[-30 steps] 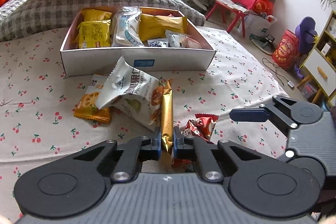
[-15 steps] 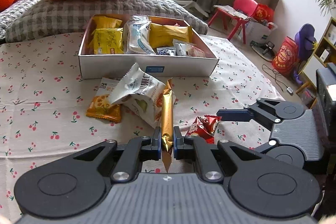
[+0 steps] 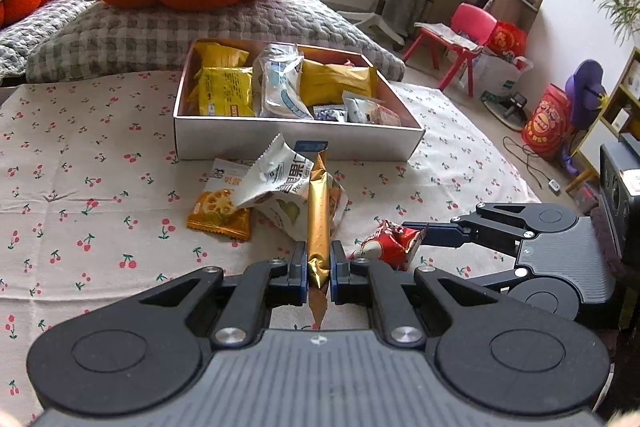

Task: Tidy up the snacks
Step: 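Carry the gold wafer stick and red-white candy over the box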

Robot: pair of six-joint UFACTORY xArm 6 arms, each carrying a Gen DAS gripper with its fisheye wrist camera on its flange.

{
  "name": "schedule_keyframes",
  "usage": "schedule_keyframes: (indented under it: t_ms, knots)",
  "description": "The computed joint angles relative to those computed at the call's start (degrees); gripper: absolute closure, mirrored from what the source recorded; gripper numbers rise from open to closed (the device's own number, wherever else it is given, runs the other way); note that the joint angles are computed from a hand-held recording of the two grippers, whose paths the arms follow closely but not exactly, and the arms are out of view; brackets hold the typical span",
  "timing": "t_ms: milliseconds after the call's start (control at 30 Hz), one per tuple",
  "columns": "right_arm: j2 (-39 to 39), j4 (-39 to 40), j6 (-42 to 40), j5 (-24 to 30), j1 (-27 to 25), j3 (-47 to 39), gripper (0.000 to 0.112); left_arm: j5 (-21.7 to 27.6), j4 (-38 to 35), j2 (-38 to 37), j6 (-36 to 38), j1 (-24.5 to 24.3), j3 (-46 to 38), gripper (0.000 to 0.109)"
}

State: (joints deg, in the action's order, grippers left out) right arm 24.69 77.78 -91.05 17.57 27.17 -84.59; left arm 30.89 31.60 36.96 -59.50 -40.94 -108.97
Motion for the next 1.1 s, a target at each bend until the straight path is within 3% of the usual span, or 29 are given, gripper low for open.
schedule_keyframes:
  t_ms: [500, 800, 1100]
  knots:
    - [-0.1, 6.2, 0.0, 0.1, -1.2, -3.0, 0.064, -0.8, 5.4, -1.3, -5.8, 1.2, 0.4, 0.100]
    - [0.8, 7.8, 2.1, -0.8, -1.7, -6.5, 0.064, 0.6, 6.3, 0.7, -6.3, 1.8, -3.9, 0.100]
    - [5.2, -0.3, 13.6, -0.9, -2.7, -14.0, 0.063, 6.2, 2.3, 8.4, -1.1, 3.1, -16.3, 0.100]
